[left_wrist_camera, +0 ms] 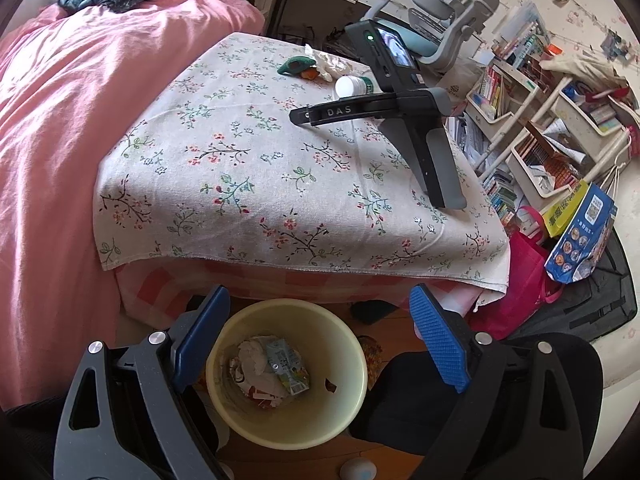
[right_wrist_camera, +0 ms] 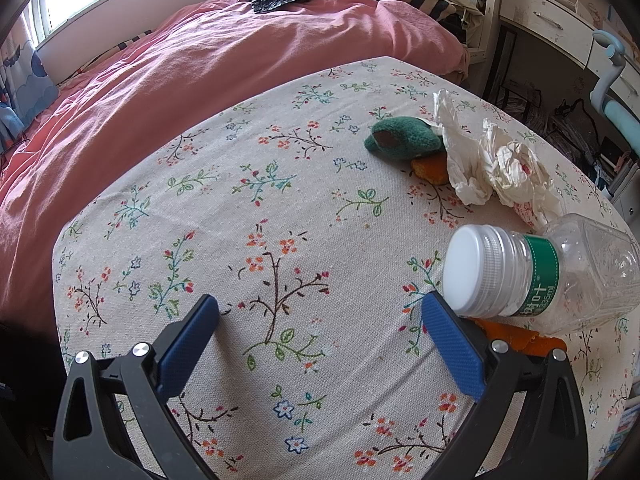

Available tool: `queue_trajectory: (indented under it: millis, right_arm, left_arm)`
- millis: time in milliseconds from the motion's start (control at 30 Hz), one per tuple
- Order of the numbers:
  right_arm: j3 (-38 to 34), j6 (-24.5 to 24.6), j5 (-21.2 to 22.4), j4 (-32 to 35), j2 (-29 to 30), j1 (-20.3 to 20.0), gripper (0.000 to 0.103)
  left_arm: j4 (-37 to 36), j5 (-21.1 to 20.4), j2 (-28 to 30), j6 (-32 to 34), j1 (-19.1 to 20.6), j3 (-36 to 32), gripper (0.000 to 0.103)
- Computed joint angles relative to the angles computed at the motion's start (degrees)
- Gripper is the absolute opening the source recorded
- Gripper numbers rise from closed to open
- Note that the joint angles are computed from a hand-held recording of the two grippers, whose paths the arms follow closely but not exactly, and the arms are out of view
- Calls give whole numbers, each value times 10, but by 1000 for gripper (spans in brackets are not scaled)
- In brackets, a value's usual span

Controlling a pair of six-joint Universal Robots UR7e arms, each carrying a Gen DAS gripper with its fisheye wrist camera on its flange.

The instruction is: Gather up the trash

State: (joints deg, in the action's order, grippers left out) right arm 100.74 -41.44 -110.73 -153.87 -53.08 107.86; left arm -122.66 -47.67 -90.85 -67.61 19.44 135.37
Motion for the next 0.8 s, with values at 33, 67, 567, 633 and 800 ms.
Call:
queue_trajectory:
  millis: [33, 67, 567, 633, 800]
  right_arm:
    - [0, 0, 0, 0, 0, 0, 97]
    - [0, 0, 0, 0, 0, 0, 97]
    - [1, 1, 0, 0, 0, 1, 97]
    - [1, 1, 0, 0, 0, 1, 97]
    - [-1, 1, 0, 0, 1, 1, 97]
  left_arm:
    - [-3, -2, -2, -2, 2, 1, 88]
    - [-4, -4, -2, -2, 1, 1, 88]
    - [-17, -8, -14, 5, 3, 4, 88]
    - [-13, -5, -13, 5, 4, 2, 88]
    - [20, 16, -29, -21, 10, -3, 88]
